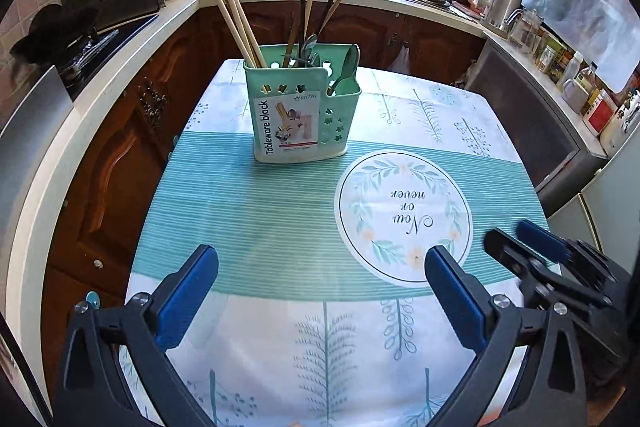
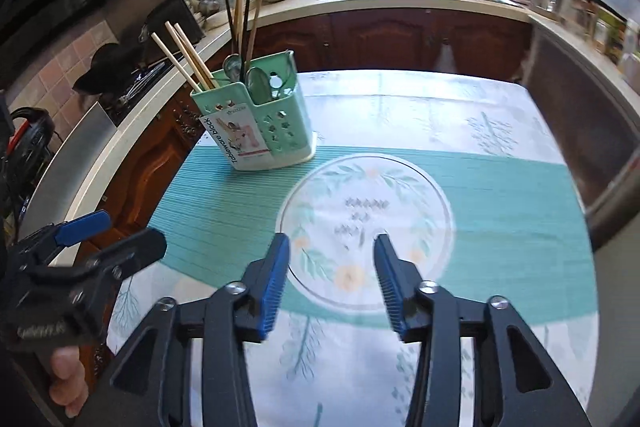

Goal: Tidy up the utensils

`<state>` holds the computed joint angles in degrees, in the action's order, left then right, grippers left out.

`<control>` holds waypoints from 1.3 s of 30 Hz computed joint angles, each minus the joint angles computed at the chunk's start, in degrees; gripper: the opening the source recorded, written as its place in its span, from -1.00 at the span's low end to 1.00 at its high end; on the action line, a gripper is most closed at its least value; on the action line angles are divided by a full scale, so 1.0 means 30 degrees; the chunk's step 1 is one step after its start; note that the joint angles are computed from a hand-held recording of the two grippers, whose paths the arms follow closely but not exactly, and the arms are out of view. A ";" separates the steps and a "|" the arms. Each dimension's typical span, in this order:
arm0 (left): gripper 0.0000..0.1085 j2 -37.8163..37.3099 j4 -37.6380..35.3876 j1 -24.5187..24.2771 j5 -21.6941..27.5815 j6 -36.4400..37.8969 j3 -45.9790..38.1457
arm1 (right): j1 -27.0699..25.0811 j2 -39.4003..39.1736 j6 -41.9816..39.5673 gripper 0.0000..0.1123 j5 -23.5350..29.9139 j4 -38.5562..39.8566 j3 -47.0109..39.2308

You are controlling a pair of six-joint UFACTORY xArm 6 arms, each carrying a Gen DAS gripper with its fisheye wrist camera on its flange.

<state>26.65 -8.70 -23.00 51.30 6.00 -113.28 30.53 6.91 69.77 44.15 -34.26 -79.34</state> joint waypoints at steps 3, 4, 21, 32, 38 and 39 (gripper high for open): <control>0.88 -0.0645 0.0010 -0.0178 0.0009 0.0016 0.0585 | 0.0714 -0.1513 0.1398 0.26 0.1086 -0.0977 0.0862; 0.88 -0.0958 0.0046 -0.0253 -0.0252 0.0095 0.0997 | 0.1026 -0.2308 0.2105 0.36 0.1250 -0.1374 0.1475; 0.88 -0.4252 0.3435 -0.0942 -0.2559 -0.2745 0.4697 | 0.3601 -0.3237 0.3688 0.61 0.6969 -0.2780 -0.0649; 0.88 -0.4486 0.4550 -0.1004 -0.2774 -0.3280 0.5151 | 0.3494 -0.2526 0.3569 0.61 0.7140 -0.2860 -0.1195; 0.88 -0.4513 0.4200 -0.0942 -0.2747 -0.3101 0.5172 | 0.3505 -0.2424 0.3598 0.61 0.7264 -0.2940 -0.1330; 0.88 -0.4499 0.4162 -0.0932 -0.2747 -0.3077 0.5154 | 0.3507 -0.2417 0.3580 0.61 0.7282 -0.2960 -0.1348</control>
